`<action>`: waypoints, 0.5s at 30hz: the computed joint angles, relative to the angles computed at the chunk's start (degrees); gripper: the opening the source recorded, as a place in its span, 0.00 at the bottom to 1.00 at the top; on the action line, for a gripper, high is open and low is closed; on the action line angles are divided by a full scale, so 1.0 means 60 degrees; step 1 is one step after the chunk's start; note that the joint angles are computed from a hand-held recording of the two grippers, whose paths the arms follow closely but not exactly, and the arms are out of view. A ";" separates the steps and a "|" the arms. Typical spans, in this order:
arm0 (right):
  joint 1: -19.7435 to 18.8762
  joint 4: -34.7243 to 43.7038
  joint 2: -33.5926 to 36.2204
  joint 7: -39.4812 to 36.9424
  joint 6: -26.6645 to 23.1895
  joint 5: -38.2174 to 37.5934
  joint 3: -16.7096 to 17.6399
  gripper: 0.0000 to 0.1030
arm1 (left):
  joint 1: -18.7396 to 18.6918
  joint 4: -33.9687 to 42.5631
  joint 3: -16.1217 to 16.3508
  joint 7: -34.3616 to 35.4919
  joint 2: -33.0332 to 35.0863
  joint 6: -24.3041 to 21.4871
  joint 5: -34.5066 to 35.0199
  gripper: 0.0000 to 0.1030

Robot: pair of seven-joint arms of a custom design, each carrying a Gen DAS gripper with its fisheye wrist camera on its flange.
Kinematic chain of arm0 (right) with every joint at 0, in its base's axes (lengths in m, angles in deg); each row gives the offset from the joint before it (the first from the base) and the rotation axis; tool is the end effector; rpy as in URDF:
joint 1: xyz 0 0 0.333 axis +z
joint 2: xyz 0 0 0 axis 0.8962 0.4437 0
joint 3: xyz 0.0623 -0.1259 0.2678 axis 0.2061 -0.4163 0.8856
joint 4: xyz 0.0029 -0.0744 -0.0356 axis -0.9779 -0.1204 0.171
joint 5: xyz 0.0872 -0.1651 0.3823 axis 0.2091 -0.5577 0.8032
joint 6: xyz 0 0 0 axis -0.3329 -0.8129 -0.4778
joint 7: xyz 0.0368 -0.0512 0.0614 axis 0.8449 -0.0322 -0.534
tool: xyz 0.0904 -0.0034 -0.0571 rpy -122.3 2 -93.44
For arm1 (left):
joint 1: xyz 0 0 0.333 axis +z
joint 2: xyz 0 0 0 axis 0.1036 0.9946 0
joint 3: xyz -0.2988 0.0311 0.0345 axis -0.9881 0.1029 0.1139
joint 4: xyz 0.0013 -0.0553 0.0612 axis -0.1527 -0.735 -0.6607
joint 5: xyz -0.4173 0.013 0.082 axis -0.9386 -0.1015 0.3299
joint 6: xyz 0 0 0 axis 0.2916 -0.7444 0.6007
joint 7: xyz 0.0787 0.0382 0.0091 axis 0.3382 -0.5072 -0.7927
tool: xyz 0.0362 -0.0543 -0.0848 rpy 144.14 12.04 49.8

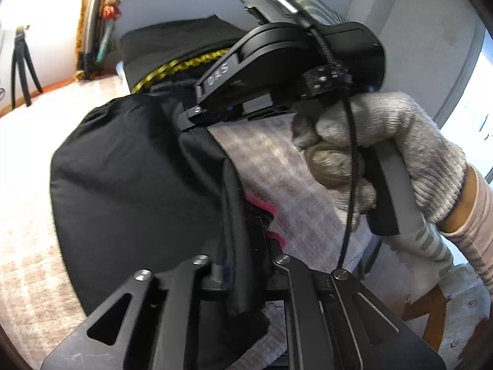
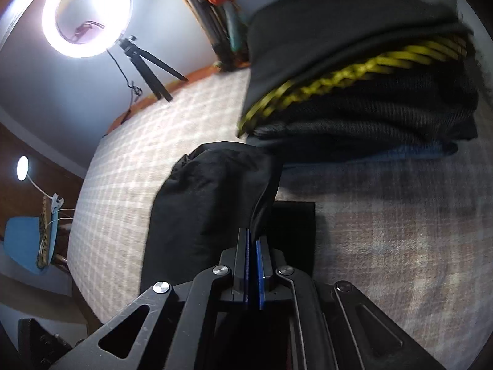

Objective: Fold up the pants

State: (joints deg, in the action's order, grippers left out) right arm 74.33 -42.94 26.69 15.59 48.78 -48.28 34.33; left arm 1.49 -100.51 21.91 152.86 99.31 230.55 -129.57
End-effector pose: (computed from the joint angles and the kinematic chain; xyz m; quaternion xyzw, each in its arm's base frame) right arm 0.7901 0.2719 0.3424 -0.7958 0.5260 0.0755 0.2904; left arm 0.6088 -0.2079 0.3333 -0.5900 0.7188 -0.3577 0.0846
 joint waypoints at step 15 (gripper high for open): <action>0.0159 -0.0871 -0.0276 -0.0661 0.1161 -0.0622 -0.0274 0.27 | -0.0444 -0.2223 0.0848 0.0134 -0.2338 0.0608 0.0467 0.31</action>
